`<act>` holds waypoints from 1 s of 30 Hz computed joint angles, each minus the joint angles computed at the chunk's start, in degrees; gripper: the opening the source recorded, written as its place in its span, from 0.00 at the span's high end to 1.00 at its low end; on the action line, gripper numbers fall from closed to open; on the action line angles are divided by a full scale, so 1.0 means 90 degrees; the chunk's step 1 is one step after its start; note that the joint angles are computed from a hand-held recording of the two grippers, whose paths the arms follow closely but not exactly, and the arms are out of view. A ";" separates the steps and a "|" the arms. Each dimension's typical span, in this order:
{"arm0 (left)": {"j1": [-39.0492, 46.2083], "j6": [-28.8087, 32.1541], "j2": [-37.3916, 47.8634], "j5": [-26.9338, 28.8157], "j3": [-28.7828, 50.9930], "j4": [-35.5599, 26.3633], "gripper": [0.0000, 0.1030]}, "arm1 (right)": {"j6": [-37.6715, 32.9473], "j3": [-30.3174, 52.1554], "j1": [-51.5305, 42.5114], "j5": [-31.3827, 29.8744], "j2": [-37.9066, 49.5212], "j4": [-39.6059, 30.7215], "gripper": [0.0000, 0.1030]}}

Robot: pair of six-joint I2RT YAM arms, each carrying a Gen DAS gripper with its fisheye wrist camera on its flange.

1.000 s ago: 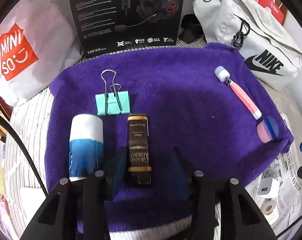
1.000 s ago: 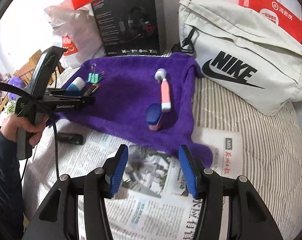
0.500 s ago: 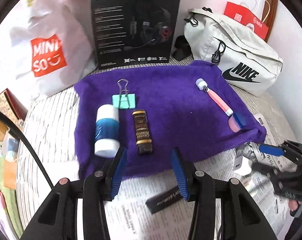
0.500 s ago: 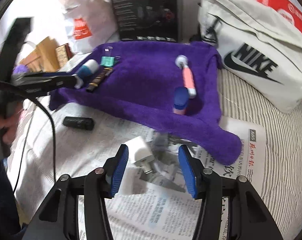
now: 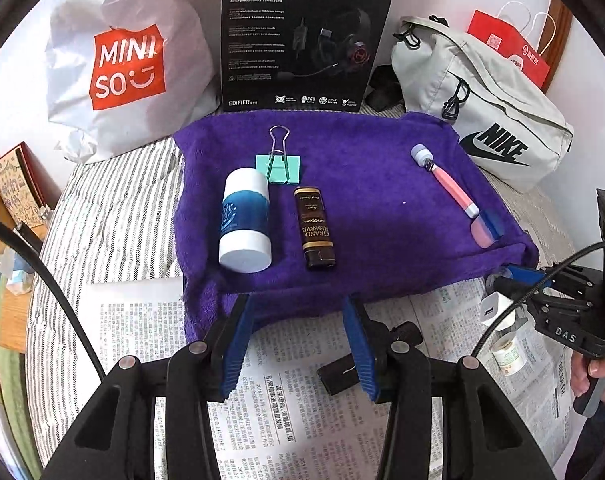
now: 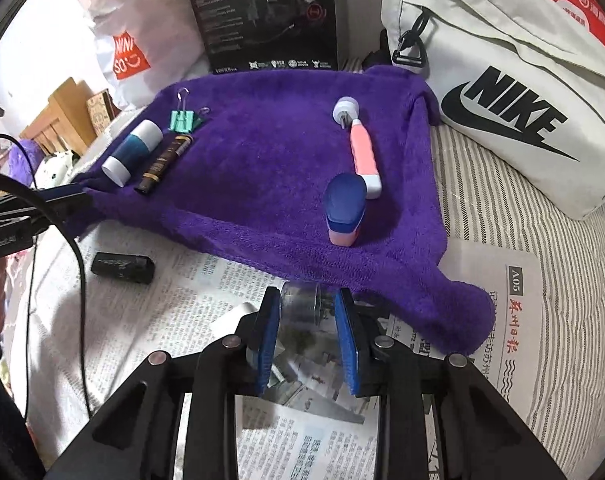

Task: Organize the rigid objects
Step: 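Grasp the black Horizon tube with the left tool while the right tool grasps the clear plastic cup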

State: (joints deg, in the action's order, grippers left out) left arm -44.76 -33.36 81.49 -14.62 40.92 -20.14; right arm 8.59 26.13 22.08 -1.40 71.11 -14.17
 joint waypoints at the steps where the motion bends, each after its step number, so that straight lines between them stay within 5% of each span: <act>1: 0.0007 -0.0003 -0.0006 0.0010 -0.0023 0.0017 0.57 | 0.0001 0.0027 0.0026 0.0069 0.0090 0.0018 0.72; 6: -0.0034 0.0056 -0.0175 0.0053 -0.0217 0.0152 0.57 | -0.0127 0.0062 0.0038 0.0119 0.0335 0.0165 0.83; 13: -0.0329 0.0328 -0.0518 0.0166 -0.0631 0.0437 0.57 | -0.0152 -0.0080 0.0065 0.0170 -0.0010 0.0007 0.83; 30: -0.0756 0.1274 0.0863 0.0177 -0.0174 0.0777 0.43 | -0.0308 -0.0503 -0.0512 -0.0014 -0.1452 -0.0895 0.83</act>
State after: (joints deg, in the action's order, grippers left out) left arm -51.57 -21.89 89.26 -13.02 39.36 -13.14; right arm 5.82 21.60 17.47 -1.53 58.04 -22.23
